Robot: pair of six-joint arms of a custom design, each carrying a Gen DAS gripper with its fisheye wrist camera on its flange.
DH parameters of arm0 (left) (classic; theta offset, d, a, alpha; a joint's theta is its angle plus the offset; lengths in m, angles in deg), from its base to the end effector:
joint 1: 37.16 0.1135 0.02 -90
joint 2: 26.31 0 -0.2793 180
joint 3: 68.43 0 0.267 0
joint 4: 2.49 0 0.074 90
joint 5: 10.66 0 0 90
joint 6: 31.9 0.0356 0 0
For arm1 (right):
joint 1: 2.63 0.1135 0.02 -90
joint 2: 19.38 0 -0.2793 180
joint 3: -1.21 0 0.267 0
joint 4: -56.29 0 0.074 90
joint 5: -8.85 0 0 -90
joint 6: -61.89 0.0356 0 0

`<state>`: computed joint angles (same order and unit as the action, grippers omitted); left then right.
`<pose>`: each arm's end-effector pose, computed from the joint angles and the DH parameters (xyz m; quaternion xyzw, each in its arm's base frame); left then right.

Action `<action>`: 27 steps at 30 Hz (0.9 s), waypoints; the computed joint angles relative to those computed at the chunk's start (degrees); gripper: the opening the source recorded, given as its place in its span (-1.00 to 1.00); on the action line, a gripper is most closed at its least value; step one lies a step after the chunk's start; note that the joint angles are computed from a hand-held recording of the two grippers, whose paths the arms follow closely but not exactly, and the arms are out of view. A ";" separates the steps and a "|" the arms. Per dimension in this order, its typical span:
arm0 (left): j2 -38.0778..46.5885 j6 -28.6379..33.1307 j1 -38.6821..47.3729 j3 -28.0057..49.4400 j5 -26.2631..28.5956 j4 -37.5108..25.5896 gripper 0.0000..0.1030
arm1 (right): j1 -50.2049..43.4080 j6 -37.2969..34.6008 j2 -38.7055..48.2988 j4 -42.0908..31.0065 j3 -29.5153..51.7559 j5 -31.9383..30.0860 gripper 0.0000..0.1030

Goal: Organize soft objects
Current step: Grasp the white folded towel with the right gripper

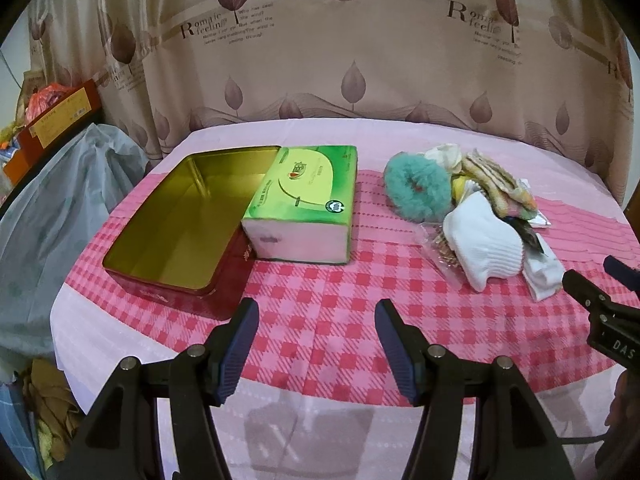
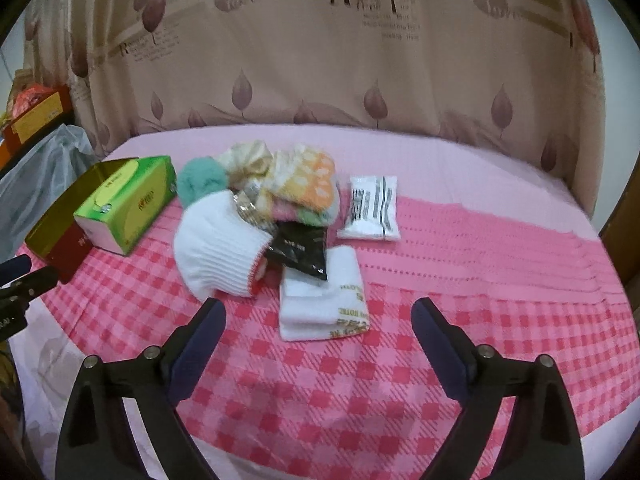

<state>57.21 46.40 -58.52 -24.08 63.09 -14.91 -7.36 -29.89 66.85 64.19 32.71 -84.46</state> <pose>0.2483 -0.0864 0.1376 0.0324 0.9355 0.0353 0.3502 0.2301 -0.0170 0.0943 0.0133 0.9295 0.0059 0.3687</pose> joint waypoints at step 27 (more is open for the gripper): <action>17.70 3.79 -2.25 13.85 5.53 0.45 0.20 | -2.35 -3.11 22.54 4.35 11.83 -3.57 0.07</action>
